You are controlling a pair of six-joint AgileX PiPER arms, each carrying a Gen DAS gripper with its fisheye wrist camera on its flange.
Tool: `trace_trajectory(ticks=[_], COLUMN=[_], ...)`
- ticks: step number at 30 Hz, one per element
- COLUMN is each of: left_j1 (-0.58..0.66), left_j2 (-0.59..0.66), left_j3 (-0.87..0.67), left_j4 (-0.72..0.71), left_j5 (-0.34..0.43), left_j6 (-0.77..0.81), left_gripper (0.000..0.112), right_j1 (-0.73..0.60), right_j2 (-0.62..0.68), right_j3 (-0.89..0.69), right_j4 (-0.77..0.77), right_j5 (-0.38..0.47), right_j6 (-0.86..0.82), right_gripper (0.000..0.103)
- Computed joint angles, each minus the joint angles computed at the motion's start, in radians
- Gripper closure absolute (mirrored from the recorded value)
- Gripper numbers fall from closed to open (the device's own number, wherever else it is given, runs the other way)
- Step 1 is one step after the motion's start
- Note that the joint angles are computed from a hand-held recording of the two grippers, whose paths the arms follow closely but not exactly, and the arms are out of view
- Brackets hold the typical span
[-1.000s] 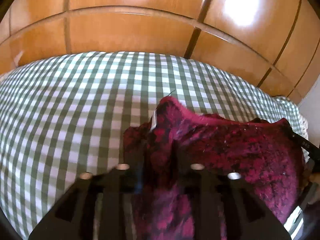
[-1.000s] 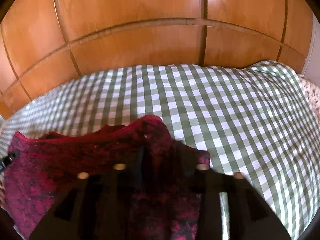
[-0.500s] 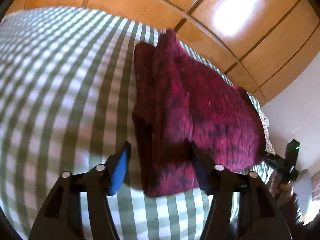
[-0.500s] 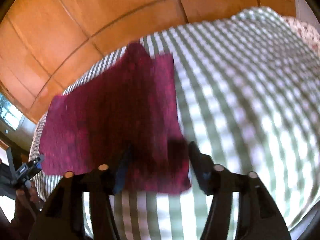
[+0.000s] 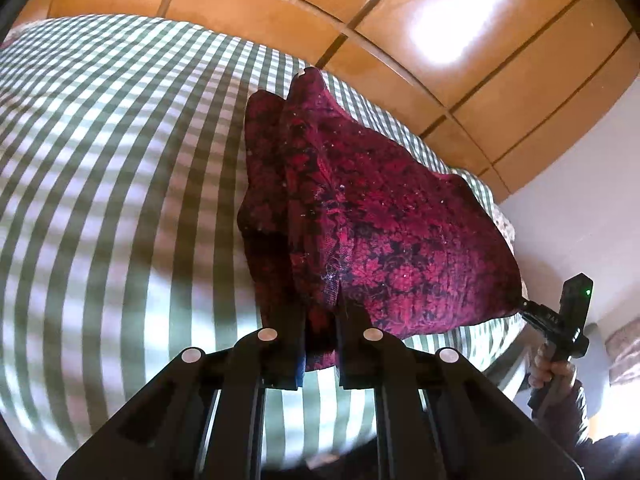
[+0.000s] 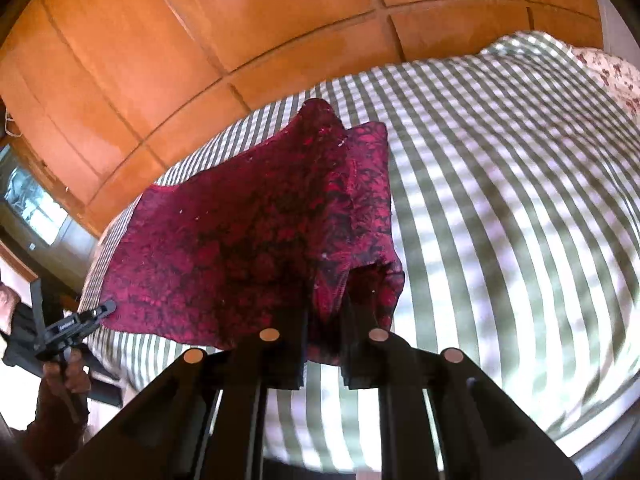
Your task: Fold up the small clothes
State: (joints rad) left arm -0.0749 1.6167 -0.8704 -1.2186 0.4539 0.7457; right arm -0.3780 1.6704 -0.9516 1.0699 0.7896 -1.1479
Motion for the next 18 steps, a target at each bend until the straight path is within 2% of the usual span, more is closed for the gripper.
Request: trace_trajectory(ticks=[3,5,6,8,10,13,15,16,18], left_j1=[-0.039,-0.067,-0.061,-0.041,-0.028,-0.017,-0.017,-0.009,-0.002], left_j2=[-0.058,-0.088,-0.088,-0.072,-0.04,0.032,0.092,0.126,0.178], left_j3=[0.057,0.069,0.057,0.026,-0.029,-0.132,-0.217,-0.258,-0.321], left_j4=[0.105,0.23,0.245,0.242,0.283,0.346,0.419,0.409,0.408], left_j5=[-0.031,-0.069,-0.061,-0.054,-0.065,-0.065,-0.058,-0.04,-0.033], left_j6=[-0.082,-0.191,-0.201,-0.2,-0.236,-0.309,-0.398,-0.39,-0.422], left_gripper=[0.1,0.096,0.09,0.09,0.09,0.09,0.09,0.081,0.071], right_j1=[-0.028,-0.031,-0.029,-0.024,0.009,0.077,0.141,0.166,0.192], right_j2=[-0.02,-0.02,-0.02,-0.026,-0.022,0.025,0.071,0.094,0.173], right_j3=[0.05,0.047,0.041,0.024,-0.012,-0.105,-0.18,-0.21,-0.304], right_j4=[-0.028,-0.025,-0.012,0.028,0.061,0.05,-0.037,-0.079,-0.139], right_j5=[0.014,0.004,-0.006,-0.014,-0.065,-0.148,-0.229,-0.255,-0.244], right_j6=[-0.012,0.0,0.0,-0.007,0.005,0.067,0.168,0.216,0.292], right_gripper=[0.091,0.086,0.081,0.074,0.062,0.061,0.061,0.06,0.06])
